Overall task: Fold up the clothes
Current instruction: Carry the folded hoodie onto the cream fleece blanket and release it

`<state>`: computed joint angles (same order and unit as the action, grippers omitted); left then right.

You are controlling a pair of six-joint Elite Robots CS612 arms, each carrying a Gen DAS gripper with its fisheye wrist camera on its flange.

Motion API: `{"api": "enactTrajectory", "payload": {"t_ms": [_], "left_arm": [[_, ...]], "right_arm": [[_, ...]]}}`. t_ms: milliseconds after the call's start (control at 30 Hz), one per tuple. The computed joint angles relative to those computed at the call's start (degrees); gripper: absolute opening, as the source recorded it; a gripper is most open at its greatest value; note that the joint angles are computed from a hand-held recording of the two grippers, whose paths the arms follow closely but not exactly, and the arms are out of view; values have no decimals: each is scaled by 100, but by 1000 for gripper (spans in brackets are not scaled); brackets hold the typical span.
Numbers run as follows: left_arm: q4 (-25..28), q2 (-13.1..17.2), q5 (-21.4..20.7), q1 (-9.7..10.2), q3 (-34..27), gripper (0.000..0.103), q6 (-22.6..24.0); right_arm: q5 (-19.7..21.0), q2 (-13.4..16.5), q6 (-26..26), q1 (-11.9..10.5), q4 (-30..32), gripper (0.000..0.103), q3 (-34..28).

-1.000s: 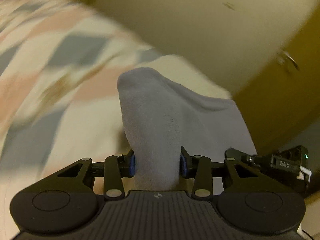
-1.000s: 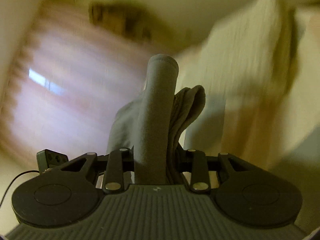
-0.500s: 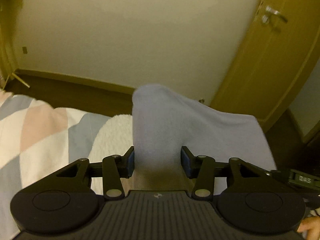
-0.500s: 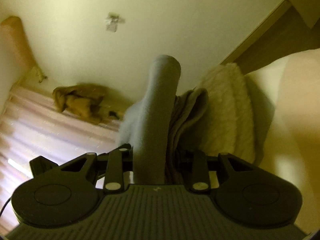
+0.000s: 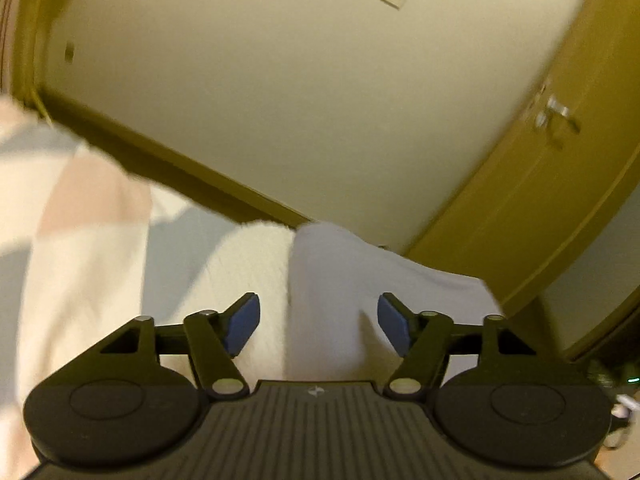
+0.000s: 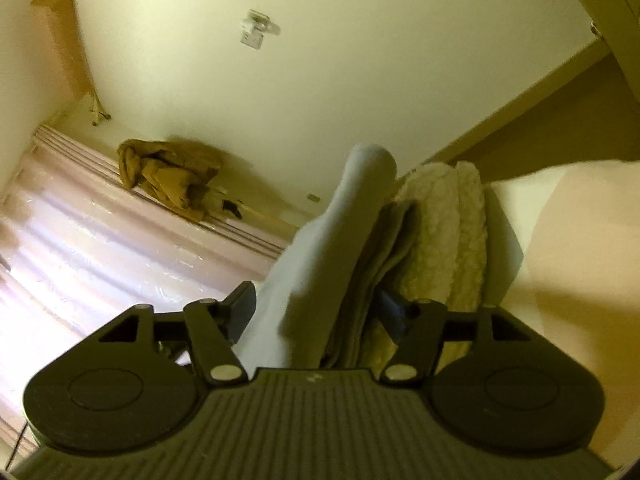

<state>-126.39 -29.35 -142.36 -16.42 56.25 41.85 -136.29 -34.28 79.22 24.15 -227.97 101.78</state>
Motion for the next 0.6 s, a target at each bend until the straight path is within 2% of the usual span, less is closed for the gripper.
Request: {"api": "enactTrajectory", "payload": {"t_ms": [33, 67, 100, 133, 167, 200, 233, 267, 333, 433, 567, 600], "left_arm": [[102, 27, 62, 2, -16, 70, -49], [183, 57, 108, 2, -30, 73, -135], [303, 102, 95, 4, -77, 74, -232], [513, 173, -10, 17, -172, 74, -307], [700, 248, -145, 30, -272, 66, -352], [903, 308, -327, 45, -356, 42, -276], [897, 303, -427, 47, -339, 34, -126], [788, 272, -478, 43, -278, 32, 39], [240, 167, -436, 5, -80, 28, 274], [-505, 82, -449, -25, 95, 22, 237], [-808, 53, -370, -31, 236, 22, 366], [-857, 65, -349, -23, 279, 25, 432]], "right_arm": [[61, -1, 56, -13, 34, 60, 15], [123, -1, 109, -26, 66, 54, 30], [183, 10, 139, -35, 68, 36, 38], [219, 51, 78, -33, -14, 35, 25], [213, 71, -31, -53, -62, 32, 6], [208, 90, -141, -74, -111, 30, -15], [196, 109, -245, -90, -168, 30, -39], [162, 122, -315, -88, -231, 29, -71], [69, 121, -481, -86, -228, 29, -140], [-43, 156, -610, -78, -218, 29, -247], [-122, 231, -347, -69, -50, 29, -246], [-65, 232, -243, -78, 4, 34, -213]]}}
